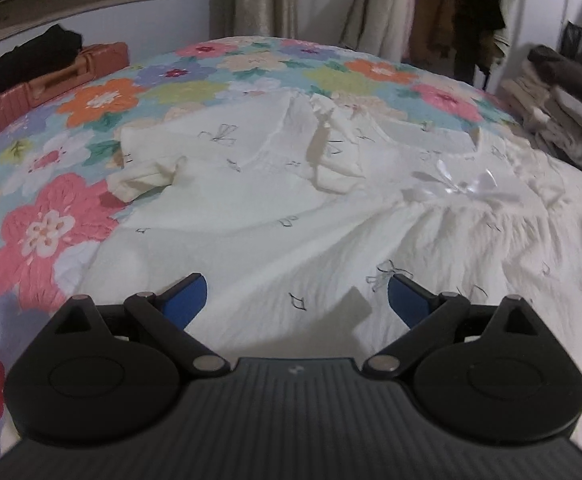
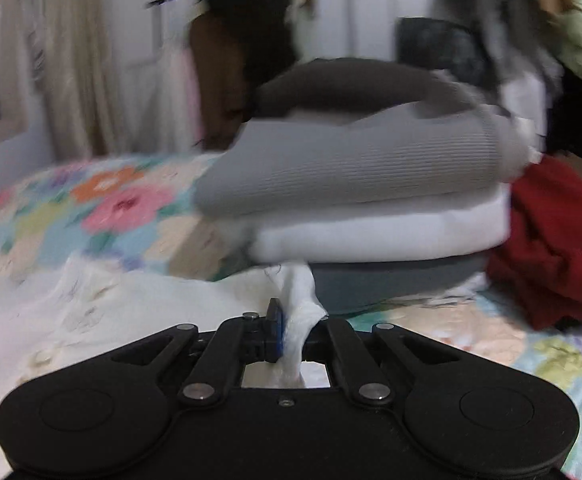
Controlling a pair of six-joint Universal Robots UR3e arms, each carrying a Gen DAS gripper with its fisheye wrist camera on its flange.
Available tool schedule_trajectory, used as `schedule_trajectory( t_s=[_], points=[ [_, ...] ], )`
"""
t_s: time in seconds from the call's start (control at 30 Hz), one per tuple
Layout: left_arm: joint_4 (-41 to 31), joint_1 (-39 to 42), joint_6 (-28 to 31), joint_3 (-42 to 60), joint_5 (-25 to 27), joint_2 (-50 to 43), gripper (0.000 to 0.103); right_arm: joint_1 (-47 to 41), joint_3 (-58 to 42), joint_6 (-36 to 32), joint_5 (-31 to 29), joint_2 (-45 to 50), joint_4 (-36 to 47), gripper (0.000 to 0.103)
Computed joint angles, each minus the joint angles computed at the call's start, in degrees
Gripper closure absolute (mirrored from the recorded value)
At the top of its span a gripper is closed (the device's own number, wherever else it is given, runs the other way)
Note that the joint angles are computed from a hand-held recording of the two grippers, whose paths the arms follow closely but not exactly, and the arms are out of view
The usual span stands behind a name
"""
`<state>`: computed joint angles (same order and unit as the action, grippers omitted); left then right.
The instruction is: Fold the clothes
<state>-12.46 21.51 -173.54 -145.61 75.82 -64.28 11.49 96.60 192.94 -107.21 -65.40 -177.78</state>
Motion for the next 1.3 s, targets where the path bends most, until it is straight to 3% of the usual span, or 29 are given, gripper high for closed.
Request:
schedule_trajectory(
  t_s=[0.07,0.17,0.23,0.3,0.43,0.6,0.7,0.8,0.93,1.0,1.13,1.2,1.3],
  points=[
    [-0.70,-0.41,0.82,0.13,0.87,0.75,0.005,-0.74,-0.06,2.41,-0.93,0.34,4.63,0.073],
    [-1.71,-0.58,0.90,0.48,1.44,1.47,0.005,-2.58,1.09,8.39,2.85,-3.23,12.07,0.072],
    [-2.66,-0.62,-0.23,0.99,1.82,1.65,0.005,-3.56,4.35,12.81,5.92,-7.96,11.64,0.064],
    [-3.63,-1.23,-1.85,1.69,2.99,1.42,0.004,-3.04,7.30,16.59,8.46,-12.64,10.90,0.045],
    [-5.49,-5.89,-6.20,3.48,8.65,-0.88,0.004,2.34,5.51,18.73,9.15,-18.16,19.88,0.039],
    [-12.62,-9.95,-4.85,5.54,8.91,5.09,0.004,10.08,4.02,20.41,8.69,-23.01,27.11,0.032],
    [-16.99,-16.92,-7.53,8.44,14.99,8.38,0.004,14.91,3.60,20.49,7.02,-25.48,30.85,0.027],
    [-22.89,-28.35,-12.27,14.22,26.39,6.13,0.004,19.93,3.17,20.59,5.49,-27.96,35.28,0.027],
    [-37.37,-34.70,-16.93,22.59,28.57,7.54,0.004,25.65,-1.74,20.20,3.45,-31.17,42.93,0.026],
    [-39.82,-37.84,-16.91,24.06,29.50,10.65,0.004,28.95,-2.74,21.43,2.02,-33.30,44.17,0.017],
    [-44.75,-52.48,-19.50,28.77,40.82,12.06,0.003,35.40,0.61,29.01,1.34,-38.94,44.56,0.012],
    [-51.34,-59.67,-23.94,32.70,45.68,11.85,0.001,39.74,2.44,31.93,-1.16,-39.80,43.88,0.012],
    [-64.81,-70.98,-37.10,38.64,52.11,11.52,0.000,46.94,2.64,37.85,-7.20,-38.49,46.62,0.012]
  ],
)
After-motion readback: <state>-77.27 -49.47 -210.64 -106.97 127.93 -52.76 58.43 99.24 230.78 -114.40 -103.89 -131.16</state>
